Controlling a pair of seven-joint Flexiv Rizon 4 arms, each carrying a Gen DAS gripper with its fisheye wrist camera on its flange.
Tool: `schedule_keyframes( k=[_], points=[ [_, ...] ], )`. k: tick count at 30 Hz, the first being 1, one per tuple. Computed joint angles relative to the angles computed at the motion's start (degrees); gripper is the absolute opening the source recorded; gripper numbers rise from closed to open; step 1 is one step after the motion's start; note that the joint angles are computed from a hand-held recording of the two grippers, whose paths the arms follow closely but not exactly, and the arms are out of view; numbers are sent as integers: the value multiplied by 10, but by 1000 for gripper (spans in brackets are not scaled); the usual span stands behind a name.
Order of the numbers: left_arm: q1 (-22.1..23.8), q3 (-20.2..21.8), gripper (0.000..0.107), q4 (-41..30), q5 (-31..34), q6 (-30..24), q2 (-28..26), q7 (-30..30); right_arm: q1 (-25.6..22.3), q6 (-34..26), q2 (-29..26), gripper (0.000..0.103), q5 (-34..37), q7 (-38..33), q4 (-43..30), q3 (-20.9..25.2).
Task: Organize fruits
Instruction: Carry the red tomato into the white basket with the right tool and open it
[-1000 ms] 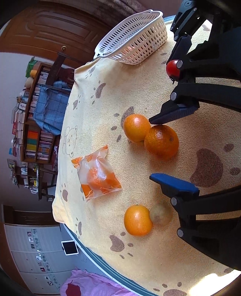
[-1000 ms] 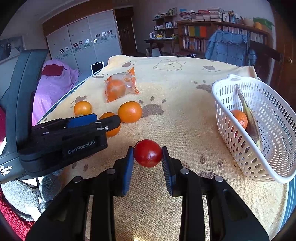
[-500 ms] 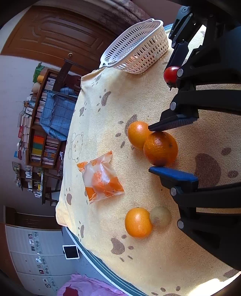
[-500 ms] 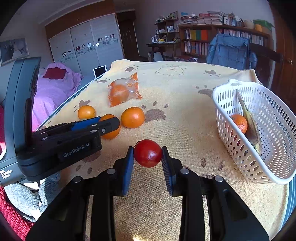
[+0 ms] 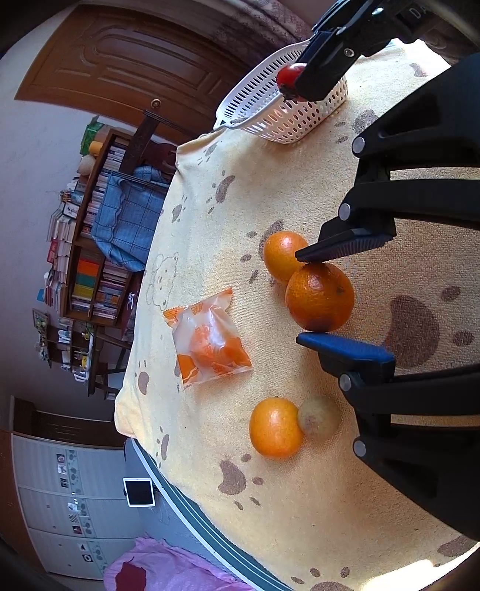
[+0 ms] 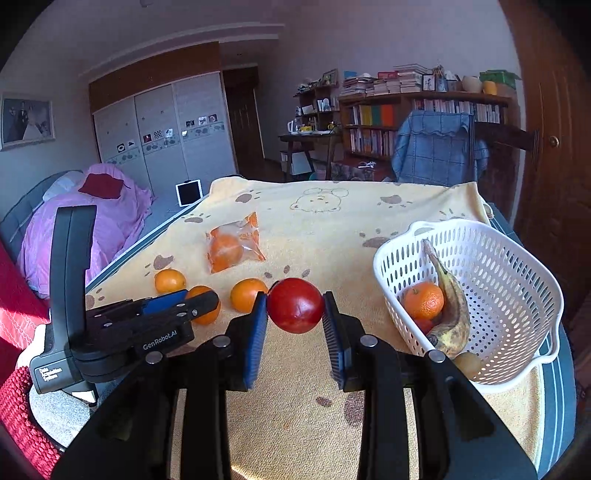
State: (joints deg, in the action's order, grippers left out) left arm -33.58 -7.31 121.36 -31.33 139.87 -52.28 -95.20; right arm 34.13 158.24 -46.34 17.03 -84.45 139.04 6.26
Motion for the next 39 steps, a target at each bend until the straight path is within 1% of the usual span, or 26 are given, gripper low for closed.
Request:
schedule_keyframes(
  k=[2, 8, 14, 23, 24, 25, 26, 27, 32, 37, 39],
  points=[
    [-1, 0, 40, 1, -4, 1, 0, -2, -18, 13, 5, 31, -1, 16, 4, 3],
    [-4, 1, 40, 3, -9, 5, 0, -3, -68, 17, 16, 31, -5, 61, 16, -4],
    [-3, 0, 40, 3, -10, 5, 0, -2, -91, 15, 16, 31, 11, 85, 22, -17],
    [-3, 0, 40, 5, -12, 5, 1, -3, -99, -1, 7, 31, 37, 109, 18, -28],
    [-3, 0, 40, 4, -11, 5, 1, -3, -106, -1, 6, 37, 32, 116, 18, -26],
    [-3, 0, 40, 4, -11, 5, 1, -3, -113, 2, 4, 45, 27, 124, 19, -24],
    [-3, 0, 40, 5, -11, 5, 2, -4, -122, 10, 1, 65, 23, 135, 19, -21],
    [-3, 0, 40, 5, -11, 5, 2, -4, -129, 23, -3, 68, 21, 144, 19, -19],
    [-2, 1, 40, 7, -11, 5, 3, -6, -129, 50, -12, 68, 38, 159, 21, -25],
    [-1, 0, 40, 8, -10, 9, 2, -9, -135, 54, -11, 68, 48, 181, 20, -27],
    [0, 0, 40, 9, -9, 11, 2, -11, -134, 56, -11, 68, 63, 189, 18, -30]
  ],
)
